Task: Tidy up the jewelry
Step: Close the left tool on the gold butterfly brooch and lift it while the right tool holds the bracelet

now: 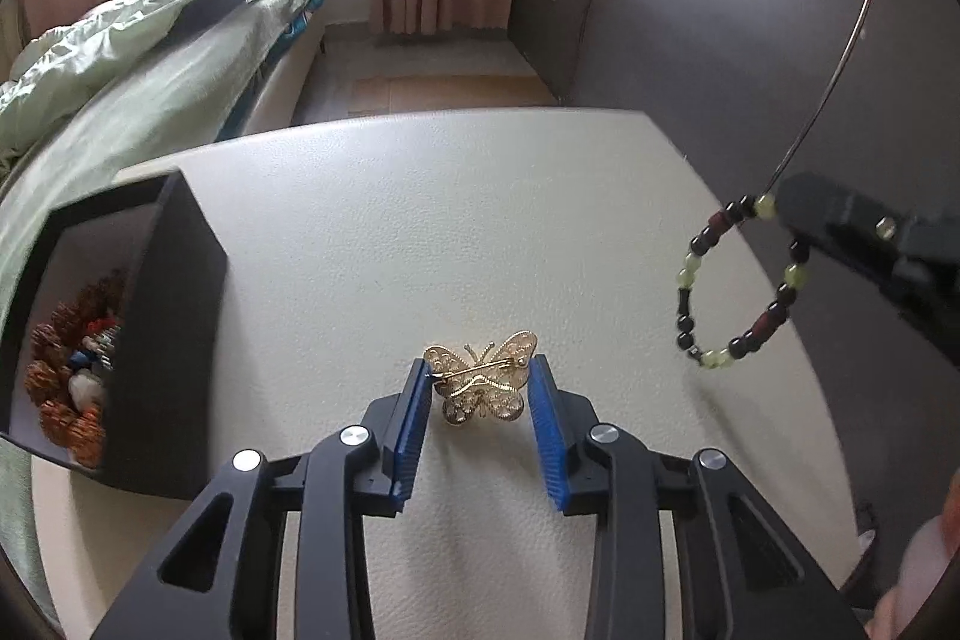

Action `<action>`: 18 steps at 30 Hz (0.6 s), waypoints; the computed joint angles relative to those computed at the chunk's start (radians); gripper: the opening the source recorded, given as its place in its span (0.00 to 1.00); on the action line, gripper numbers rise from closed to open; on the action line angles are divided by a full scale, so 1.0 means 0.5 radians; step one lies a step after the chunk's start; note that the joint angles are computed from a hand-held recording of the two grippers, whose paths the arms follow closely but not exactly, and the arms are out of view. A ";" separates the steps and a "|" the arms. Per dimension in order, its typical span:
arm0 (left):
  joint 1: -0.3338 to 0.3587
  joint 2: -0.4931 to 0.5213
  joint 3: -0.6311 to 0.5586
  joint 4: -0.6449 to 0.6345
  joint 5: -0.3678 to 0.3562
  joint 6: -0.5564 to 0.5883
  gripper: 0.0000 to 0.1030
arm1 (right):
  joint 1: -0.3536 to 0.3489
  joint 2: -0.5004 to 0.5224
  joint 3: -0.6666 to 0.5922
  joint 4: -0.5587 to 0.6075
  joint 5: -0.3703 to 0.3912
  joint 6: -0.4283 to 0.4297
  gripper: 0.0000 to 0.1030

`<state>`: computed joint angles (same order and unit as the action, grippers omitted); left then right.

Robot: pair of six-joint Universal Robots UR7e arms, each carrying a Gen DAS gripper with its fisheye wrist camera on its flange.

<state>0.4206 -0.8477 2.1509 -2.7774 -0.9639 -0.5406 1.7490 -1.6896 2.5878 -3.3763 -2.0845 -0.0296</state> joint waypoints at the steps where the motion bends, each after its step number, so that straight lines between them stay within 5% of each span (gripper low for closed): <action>1: -0.006 -0.019 0.008 -0.012 -0.001 0.009 0.30 | 0.009 0.003 0.000 -0.009 0.005 -0.011 0.10; 18: -0.003 -0.621 0.107 0.187 0.146 0.049 0.30 | 0.228 0.209 -0.073 -0.130 -0.093 -0.090 0.10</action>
